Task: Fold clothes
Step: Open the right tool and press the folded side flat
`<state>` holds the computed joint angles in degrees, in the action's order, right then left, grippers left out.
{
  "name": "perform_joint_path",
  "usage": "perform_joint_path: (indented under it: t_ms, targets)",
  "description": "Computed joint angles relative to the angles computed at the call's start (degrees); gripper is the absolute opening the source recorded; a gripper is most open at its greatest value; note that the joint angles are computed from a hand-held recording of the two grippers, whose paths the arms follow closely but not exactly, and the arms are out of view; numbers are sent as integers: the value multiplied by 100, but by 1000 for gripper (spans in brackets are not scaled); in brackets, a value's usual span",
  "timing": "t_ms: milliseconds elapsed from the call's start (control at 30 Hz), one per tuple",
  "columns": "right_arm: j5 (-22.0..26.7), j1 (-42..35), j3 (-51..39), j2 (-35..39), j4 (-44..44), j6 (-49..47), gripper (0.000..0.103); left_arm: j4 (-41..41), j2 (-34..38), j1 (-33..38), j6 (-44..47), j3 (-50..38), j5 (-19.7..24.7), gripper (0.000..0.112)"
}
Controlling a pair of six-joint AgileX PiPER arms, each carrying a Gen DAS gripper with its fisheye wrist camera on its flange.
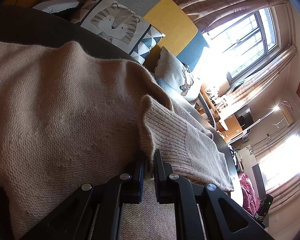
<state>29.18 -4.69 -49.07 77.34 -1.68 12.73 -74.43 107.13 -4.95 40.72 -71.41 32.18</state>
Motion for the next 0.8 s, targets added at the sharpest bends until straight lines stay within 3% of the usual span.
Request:
perform_joint_path:
  t_ms: [33, 133, 300, 500, 600, 700, 733, 800]
  targets:
    - [225, 7, -180, 49, 95, -109, 8, -11, 1, 1, 8, 2, 4, 9]
    - [164, -94, -291, -113, 929, -564, 9, -37, 2, 0, 26, 8, 9, 9]
    - [-234, 228, -518, 125, 772, -286, 10, -44, -1, -1, 29, 11, 13, 9]
    - [-15, 367, -1158, 1038, -272, 736, 9, -103, -2, 11, 77, 32, 35, 9]
    - [-40, 175, -1187, 1194, -64, 711, 6, -179, 2, 20, 139, 51, 56, 9]
    - [678, 472, -1695, 1348, -731, 1558, 7, -262, 7, 40, 206, 70, 92, 9]
    - [859, 613, -1837, 1367, -933, 1920, 12, -313, 8, 59, 245, 80, 123, 9]
    - [645, 1010, -1872, 1206, -794, 2140, 13, -313, 10, 70, 224, 77, 146, 9]
